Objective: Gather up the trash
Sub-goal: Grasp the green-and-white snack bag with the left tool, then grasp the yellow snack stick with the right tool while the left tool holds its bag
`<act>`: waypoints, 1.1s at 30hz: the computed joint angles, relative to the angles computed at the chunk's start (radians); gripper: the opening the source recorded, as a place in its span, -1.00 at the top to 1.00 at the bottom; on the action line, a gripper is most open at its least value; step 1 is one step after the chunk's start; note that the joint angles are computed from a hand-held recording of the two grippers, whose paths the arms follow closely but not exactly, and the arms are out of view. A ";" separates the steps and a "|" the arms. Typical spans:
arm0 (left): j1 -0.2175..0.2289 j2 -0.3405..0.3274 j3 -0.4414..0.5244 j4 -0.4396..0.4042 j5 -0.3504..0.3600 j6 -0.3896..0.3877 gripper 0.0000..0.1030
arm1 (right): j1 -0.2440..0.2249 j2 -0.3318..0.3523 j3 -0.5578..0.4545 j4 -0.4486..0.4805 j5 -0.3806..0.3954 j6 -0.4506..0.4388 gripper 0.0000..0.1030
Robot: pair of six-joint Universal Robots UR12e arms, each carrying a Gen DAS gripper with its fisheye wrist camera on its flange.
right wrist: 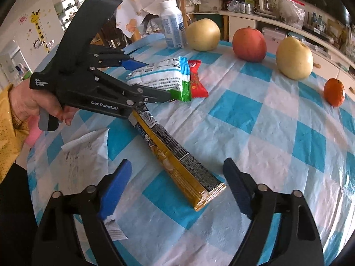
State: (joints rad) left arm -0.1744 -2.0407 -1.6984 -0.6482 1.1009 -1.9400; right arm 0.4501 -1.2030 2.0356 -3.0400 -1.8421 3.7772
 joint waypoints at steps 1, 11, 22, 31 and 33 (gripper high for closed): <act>-0.001 0.003 -0.010 0.022 0.004 -0.003 -0.25 | 0.002 0.000 -0.003 0.008 -0.004 -0.008 -0.52; 0.014 0.013 -0.085 0.239 0.017 -0.068 -0.60 | 0.010 -0.012 -0.005 0.065 -0.035 -0.017 0.08; 0.035 0.035 -0.096 0.185 0.007 -0.131 0.06 | 0.032 -0.027 -0.014 0.147 -0.027 -0.032 0.14; 0.053 0.050 -0.115 0.183 0.005 -0.215 0.20 | 0.039 0.002 -0.030 0.118 -0.091 -0.013 -0.22; 0.061 0.056 -0.125 0.187 0.003 -0.234 0.20 | 0.041 0.006 -0.034 0.123 -0.107 -0.013 -0.22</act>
